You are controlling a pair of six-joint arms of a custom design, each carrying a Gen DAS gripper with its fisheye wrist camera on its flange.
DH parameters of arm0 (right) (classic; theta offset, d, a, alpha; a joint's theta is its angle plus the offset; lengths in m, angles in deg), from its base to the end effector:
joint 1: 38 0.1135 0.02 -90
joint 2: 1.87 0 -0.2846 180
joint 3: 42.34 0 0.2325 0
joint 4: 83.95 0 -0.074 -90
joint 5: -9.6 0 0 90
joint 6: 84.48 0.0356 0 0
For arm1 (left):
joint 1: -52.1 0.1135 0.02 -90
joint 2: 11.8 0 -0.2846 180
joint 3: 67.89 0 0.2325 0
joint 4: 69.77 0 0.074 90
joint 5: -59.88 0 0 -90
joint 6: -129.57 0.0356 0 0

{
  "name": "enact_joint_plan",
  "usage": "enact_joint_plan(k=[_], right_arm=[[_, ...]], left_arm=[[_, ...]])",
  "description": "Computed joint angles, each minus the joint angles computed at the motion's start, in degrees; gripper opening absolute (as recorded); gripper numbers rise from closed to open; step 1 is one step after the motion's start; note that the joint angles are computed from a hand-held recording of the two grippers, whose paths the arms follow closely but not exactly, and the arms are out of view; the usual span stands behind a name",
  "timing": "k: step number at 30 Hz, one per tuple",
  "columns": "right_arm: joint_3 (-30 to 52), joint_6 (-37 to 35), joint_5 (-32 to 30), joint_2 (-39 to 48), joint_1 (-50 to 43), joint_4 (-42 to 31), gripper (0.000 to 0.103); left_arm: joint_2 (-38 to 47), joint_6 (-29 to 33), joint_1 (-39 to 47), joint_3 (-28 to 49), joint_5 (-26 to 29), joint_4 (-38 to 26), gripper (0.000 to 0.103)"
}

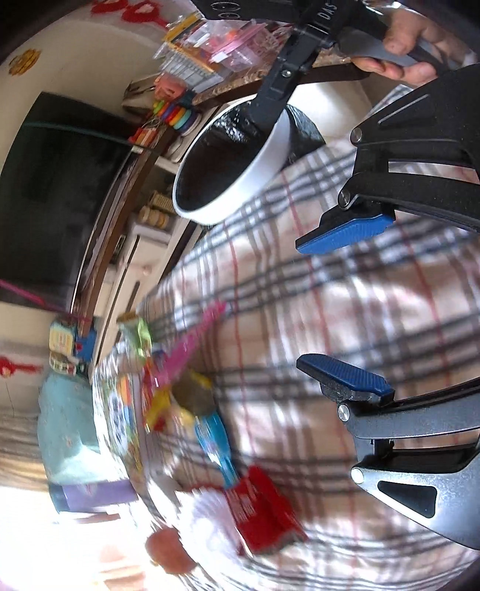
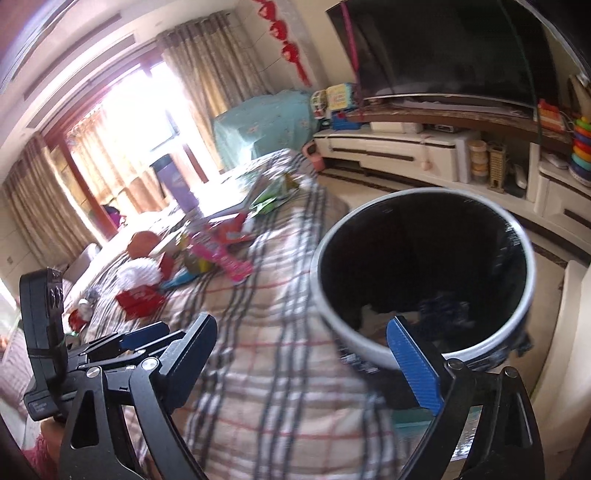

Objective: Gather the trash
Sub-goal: 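Move both open tools back over the remaining trash on the bed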

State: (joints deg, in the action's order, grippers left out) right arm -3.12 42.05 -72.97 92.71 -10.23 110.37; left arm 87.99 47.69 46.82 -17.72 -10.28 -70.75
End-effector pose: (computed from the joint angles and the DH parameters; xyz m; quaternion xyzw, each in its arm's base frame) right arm 0.2298 0.1158 0.1341 0.0961 0.9035 0.1701 0.3815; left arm 0.2849 -0.0385 0.1338 0.1659 0.9143 -0.1539 0.3360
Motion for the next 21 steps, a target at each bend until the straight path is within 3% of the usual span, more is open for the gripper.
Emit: enact_joint_plan(k=[13, 21], right_arm=[[9.5, 0.5, 4.3, 10.0, 9.7, -1.3, 0.094], [16.6, -1.5, 2.7, 15.7, 11.3, -3.6, 0.094]], left_arm=[[0.0, 4.8, 14.3, -1.5, 7.1, -1.2, 0.057], [3.8, 6.8, 21.4, 1.0, 9.4, -3.0, 0.057]])
